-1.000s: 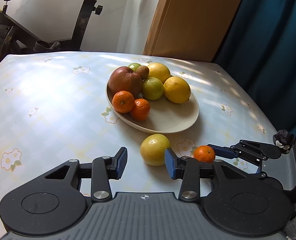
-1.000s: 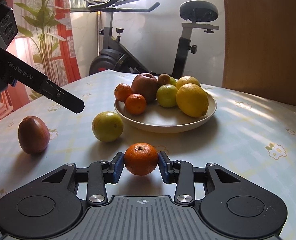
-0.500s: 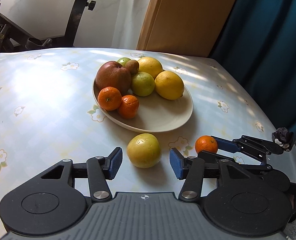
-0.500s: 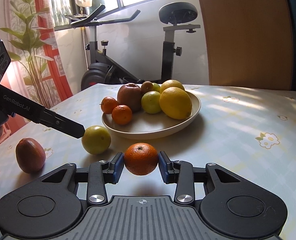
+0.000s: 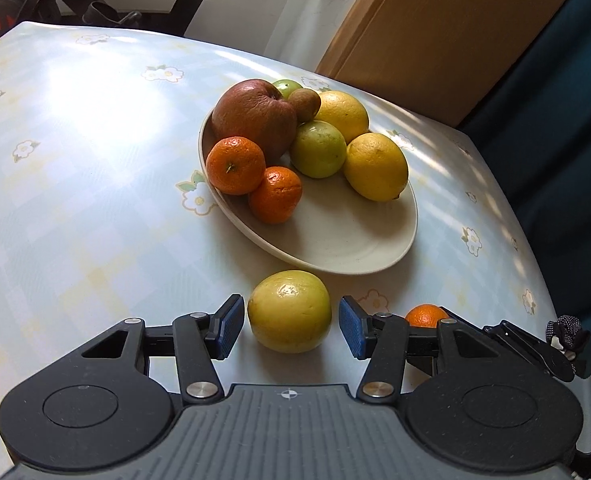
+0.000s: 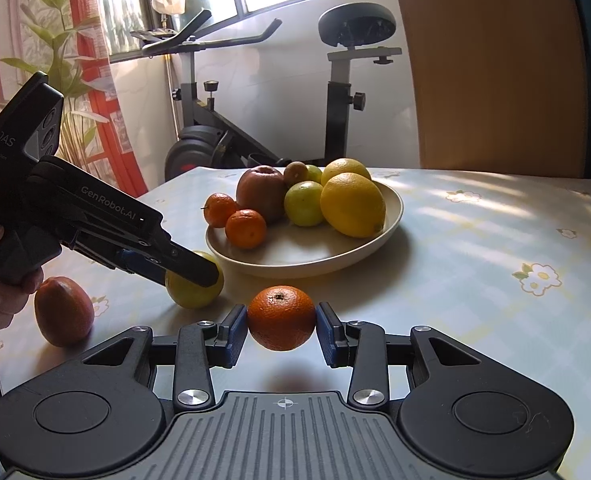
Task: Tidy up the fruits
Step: 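Close the right gripper on the tangerine while the left gripper grasps the grapefruit, then carry the tangerine and grapefruit onto the plate with both grippers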
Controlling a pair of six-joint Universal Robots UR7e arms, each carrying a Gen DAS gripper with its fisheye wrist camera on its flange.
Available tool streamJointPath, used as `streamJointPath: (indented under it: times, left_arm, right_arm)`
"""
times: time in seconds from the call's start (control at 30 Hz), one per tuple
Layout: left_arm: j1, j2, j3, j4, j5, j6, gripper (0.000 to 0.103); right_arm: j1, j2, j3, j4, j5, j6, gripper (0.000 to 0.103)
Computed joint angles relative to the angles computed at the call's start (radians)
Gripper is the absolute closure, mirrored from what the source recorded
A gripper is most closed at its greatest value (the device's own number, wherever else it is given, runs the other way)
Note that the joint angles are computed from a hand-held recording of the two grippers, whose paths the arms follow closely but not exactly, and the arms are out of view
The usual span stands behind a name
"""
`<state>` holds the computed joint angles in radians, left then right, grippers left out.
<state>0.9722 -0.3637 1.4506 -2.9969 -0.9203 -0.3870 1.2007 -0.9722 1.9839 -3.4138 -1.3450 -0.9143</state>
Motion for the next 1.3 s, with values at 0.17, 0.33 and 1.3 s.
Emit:
streamJointPath:
  times: [0.17, 0.33, 1.3]
  left_arm:
    - [-0.005, 0.01, -0.003, 0.001, 0.032, -0.021, 0.05]
    - [-0.022, 0.02, 0.014, -0.049, 0.084, 0.017, 0.056]
    - [-0.094, 0.024, 0.138, -0.302, 0.174, 0.091, 0.056]
  right_arm:
    - [-0.001, -0.001, 0.0, 0.001, 0.001, 0.0, 0.068]
    - [-0.001, 0.0, 0.0, 0.0, 0.002, 0.0, 0.068]
    - [-0.006, 0.0, 0.012, -0.027, 0.016, 0.011, 0.068]
